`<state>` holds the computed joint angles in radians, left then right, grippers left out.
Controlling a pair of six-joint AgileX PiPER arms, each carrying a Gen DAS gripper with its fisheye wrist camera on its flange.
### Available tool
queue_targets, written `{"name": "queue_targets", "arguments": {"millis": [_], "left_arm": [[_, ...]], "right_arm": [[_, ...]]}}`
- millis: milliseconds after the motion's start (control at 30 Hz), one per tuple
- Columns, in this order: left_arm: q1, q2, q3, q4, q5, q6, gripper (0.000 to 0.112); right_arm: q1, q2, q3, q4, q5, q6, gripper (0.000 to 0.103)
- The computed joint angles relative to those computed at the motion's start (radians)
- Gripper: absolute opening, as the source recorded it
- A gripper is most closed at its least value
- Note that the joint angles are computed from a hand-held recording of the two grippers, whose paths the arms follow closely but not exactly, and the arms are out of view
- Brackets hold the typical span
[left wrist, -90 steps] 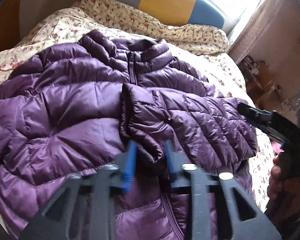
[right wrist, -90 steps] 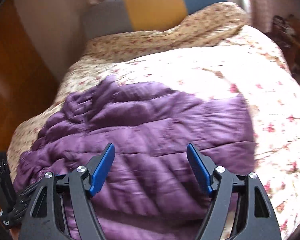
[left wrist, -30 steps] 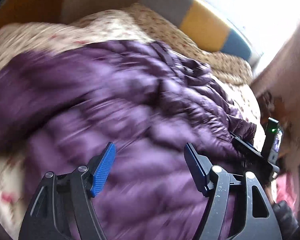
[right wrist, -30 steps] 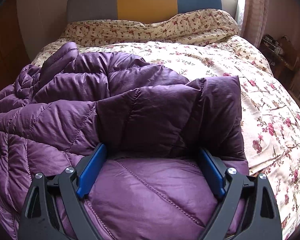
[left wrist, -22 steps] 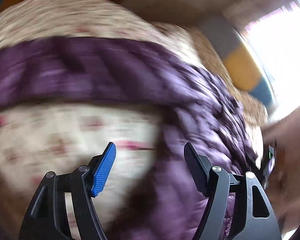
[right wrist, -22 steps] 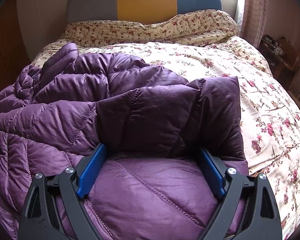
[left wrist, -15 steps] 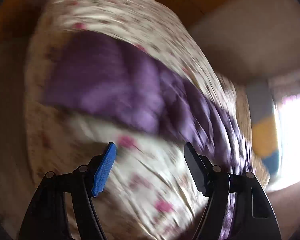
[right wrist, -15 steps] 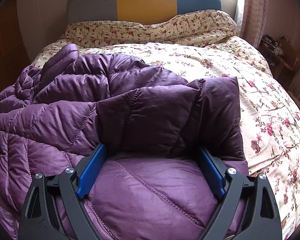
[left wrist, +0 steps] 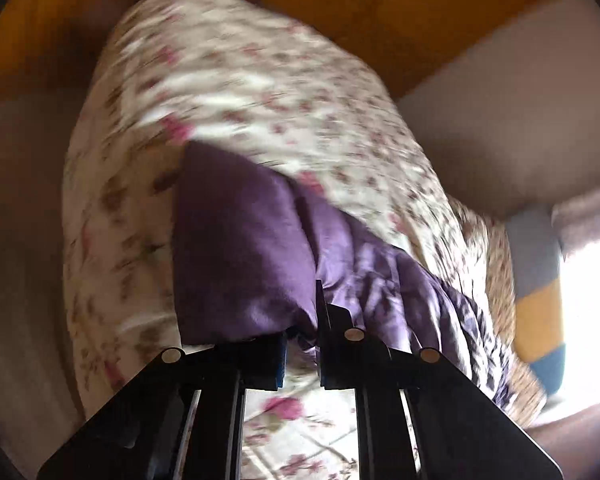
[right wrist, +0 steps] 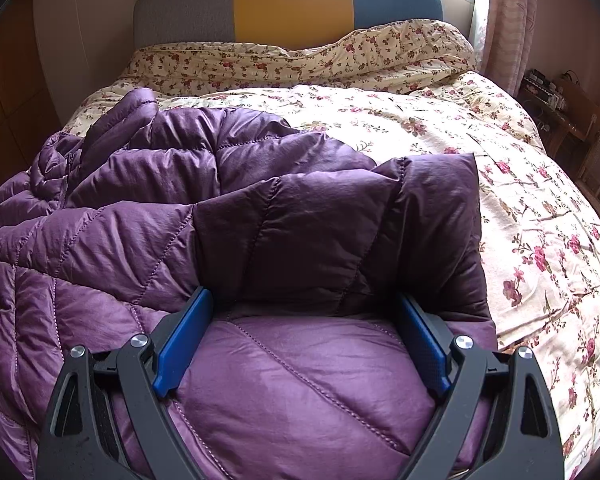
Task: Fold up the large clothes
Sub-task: 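Grasp the other sleeve cuff with the left gripper and lift it, then fold the held sleeve across the jacket front and open the left gripper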
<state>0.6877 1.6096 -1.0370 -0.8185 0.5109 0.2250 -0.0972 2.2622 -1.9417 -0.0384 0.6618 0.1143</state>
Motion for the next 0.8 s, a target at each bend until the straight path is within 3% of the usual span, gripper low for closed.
{"name": "queue_targets", "arguments": {"millis": [200, 367, 533, 800], "left_arm": [[-0.221, 0.023, -0.139, 0.228, -0.048, -0.127, 0.011], [-0.371, 0.112, -0.295, 0.256, -0.031, -0.144, 0.007], [-0.531, 0.238, -0.498, 0.292, 0.012, -0.176, 0.007], [-0.725, 0.469, -0.851, 0.257, 0.149, -0.167, 0.007]], "right_arm": [[0.000, 0.000, 0.000, 0.001, 0.000, 0.000, 0.090], [-0.001, 0.000, 0.000, 0.003, -0.001, -0.002, 0.090], [-0.001, 0.000, 0.000, 0.002, -0.001, -0.001, 0.090], [-0.002, 0.000, 0.002, 0.005, -0.003, -0.003, 0.090]]}}
